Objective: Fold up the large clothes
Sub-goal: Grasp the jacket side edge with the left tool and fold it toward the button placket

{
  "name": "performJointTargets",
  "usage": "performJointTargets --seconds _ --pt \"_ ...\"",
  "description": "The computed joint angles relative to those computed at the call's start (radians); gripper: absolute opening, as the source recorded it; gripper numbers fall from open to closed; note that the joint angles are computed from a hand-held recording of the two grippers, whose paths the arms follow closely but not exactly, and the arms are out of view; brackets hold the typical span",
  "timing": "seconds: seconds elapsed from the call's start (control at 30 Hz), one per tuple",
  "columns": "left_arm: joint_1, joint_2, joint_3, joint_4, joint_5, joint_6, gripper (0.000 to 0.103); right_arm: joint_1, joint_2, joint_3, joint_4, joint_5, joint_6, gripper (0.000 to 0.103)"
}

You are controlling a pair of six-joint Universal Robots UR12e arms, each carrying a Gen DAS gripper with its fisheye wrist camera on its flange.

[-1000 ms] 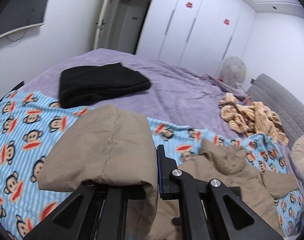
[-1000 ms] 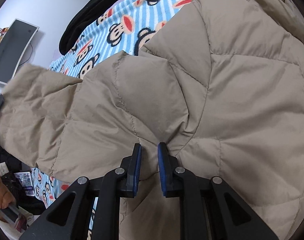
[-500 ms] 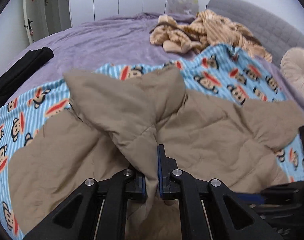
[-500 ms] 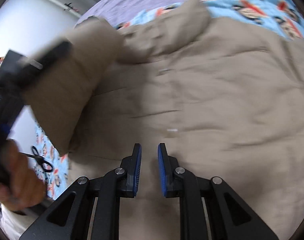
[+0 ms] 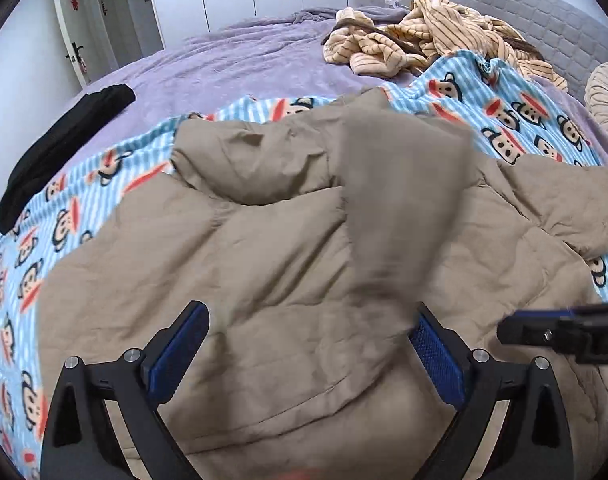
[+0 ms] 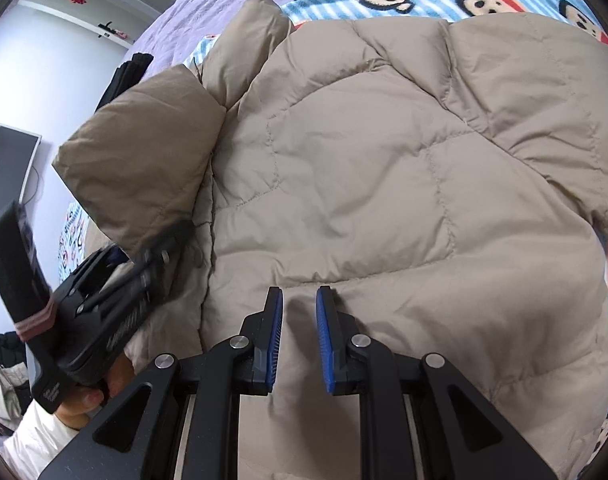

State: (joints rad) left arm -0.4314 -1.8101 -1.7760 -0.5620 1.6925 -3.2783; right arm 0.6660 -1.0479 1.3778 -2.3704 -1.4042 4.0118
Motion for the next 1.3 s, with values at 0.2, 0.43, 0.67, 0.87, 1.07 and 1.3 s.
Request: performJointTargets --seconds 0.2,0.43,0.67,0.87,1.07,1.3 --pt "0.091 0.095 -0.067 -0.006 -0.045 -0.087 0.099 0.013 0.027 -0.048 -0.014 -0.026 0.033 0.065" --pt "0.321 0.164 -0.159 -0.061 -0.247 -0.295 0.099 0.005 0.072 -0.060 -0.203 0.048 0.154 0.084" --pt "0.442 0.085 -0.200 -0.004 -0.595 -0.418 0.044 -0.011 0.079 -0.005 -0.330 0.077 0.367 0.083" --pt "0.343 0.079 -0.127 0.024 -0.345 -0.266 0.018 -0.011 0.087 -0.046 -0.263 0.058 0.300 0.004" --pt "0.265 0.029 -0.082 -0.061 -0.062 -0.088 0.019 0.026 0.091 -0.138 0.030 -0.128 0.107 0.004" --pt "0.233 0.052 -0.086 -0.055 0.139 -0.127 0.019 0.014 0.069 -0.071 0.005 -0.100 0.112 0.000"
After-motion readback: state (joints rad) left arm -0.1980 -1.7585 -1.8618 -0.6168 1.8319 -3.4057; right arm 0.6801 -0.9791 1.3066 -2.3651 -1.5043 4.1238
